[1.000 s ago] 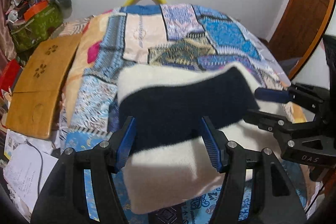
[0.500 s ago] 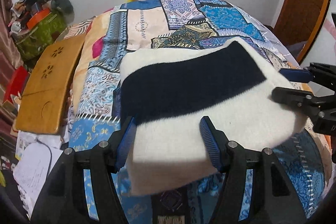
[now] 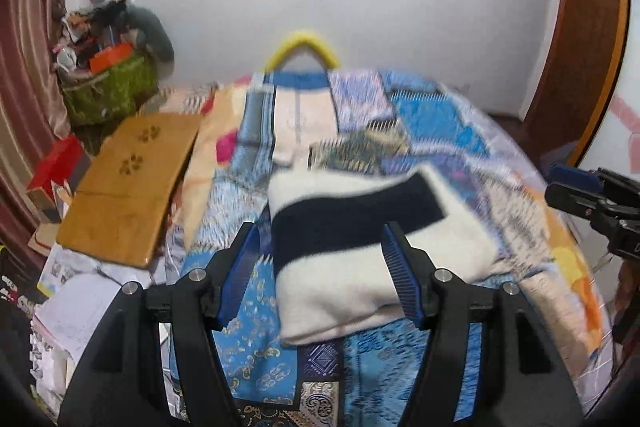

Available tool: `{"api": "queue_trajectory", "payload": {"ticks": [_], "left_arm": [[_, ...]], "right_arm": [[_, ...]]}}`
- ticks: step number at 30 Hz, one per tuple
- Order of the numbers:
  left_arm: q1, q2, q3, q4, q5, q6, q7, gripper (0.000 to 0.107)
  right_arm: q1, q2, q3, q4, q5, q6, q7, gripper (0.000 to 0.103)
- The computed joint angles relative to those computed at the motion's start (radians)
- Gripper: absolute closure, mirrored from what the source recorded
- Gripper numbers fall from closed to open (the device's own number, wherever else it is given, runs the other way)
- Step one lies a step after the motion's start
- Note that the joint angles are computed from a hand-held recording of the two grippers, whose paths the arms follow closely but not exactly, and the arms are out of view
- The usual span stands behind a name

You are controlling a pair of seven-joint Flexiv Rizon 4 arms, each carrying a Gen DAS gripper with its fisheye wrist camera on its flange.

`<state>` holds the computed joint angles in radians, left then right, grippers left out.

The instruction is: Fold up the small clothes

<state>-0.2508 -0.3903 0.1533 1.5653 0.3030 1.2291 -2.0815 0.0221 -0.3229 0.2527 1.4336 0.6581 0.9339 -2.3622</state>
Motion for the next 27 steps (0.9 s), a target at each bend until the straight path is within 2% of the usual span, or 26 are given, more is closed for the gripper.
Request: {"api": "queue_trajectory", "payload": {"ticks": [6,10,14,16,20,22,27], "left_arm": [[-0.082,0.085,0.076,0.002,0.165,0.075,-0.163,0.038],[-0.142,0.138,0.116,-0.018,0.359,0.089,-0.329,0.038],[-0.223,0.185,0.149,-0.055,0.603,0.039,-0.541,0.037],[-0.238,0.206,0.143,-0.058,0.685,0.021,-0.617,0.034],[-0.269,0.242,0.117,-0.057,0.85,-0.053,-0.768,0.025],[-0.267,0.254,0.095,-0.052,0.893,-0.084,-0.802,0.019],[-0.226,0.273,0.035,-0.03,0.92,-0.103,-0.833,0.007]], "right_arm": [[-0.036,0.114,0.035,0.04,0.198,0.054,-0.154,0.058],[-0.025,0.193,0.021,0.08,0.329,0.091,-0.267,0.056],[-0.008,0.263,-0.008,0.119,0.461,0.105,-0.355,0.054],[0.006,0.287,-0.029,0.138,0.504,0.104,-0.377,0.048],[0.059,0.321,-0.06,0.182,0.55,0.193,-0.423,0.035],[0.082,0.329,-0.083,0.193,0.555,0.212,-0.421,0.025],[0.124,0.321,-0.11,0.203,0.517,0.274,-0.364,0.013]]}}
